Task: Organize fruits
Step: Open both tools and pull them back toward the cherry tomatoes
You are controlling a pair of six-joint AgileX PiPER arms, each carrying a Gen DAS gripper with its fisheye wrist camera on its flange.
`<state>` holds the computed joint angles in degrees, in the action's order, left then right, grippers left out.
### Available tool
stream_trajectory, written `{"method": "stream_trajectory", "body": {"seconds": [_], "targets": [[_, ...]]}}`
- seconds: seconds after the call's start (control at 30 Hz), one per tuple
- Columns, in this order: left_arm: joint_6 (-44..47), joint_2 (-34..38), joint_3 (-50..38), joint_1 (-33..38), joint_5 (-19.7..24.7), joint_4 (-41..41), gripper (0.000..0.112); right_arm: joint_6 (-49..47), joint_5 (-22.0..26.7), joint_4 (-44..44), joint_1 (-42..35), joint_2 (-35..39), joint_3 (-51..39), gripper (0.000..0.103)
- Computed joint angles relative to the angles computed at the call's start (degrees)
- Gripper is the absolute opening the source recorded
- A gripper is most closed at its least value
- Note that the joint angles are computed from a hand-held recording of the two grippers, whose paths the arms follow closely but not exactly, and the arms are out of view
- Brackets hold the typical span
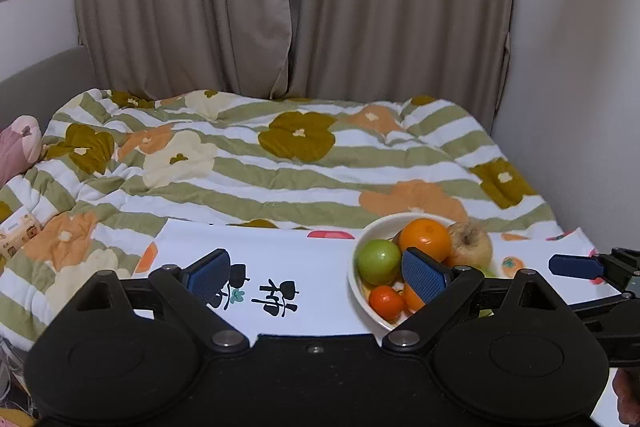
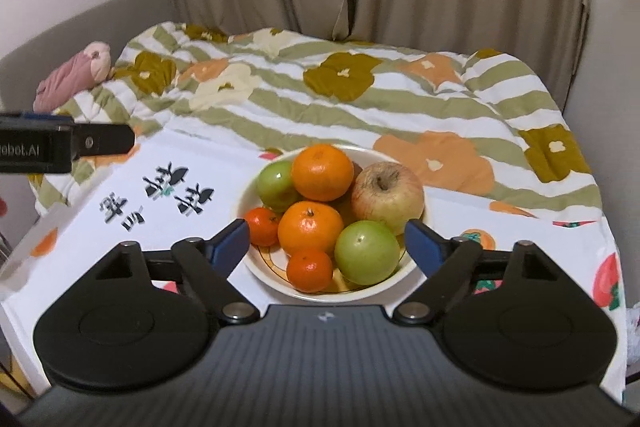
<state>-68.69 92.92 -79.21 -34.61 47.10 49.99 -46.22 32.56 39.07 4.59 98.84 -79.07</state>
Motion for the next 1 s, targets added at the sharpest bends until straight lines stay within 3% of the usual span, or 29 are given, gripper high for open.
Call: {"method": "stream_trajectory", "body": {"seconds": [0.43, 0.63, 0.8, 1.0], "targets": [[-6.3, -9.9, 3.1, -10.2, 9.3, 7.9, 0.096, 11.4, 2.3, -7.5, 0.0, -11.9, 4.8, 0.100], [-5.6, -15.2, 7.3, -10.3, 11.1, 8.2, 0.098, 17.3, 1.6, -11.6, 2.8, -15.7, 7.4, 0.100], [-2.2, -19.3, 12.9, -6.8, 8.6, 5.6, 0.098, 25.4, -0.3, -18.2, 7.9, -17.1, 9.8, 0.100], [4.4, -22.9, 22.3, -0.8, 0.5, 3.2, 0.102, 42.0, -5.2, -31.4, 15.4, -17.7, 14.5, 0.103]]}}
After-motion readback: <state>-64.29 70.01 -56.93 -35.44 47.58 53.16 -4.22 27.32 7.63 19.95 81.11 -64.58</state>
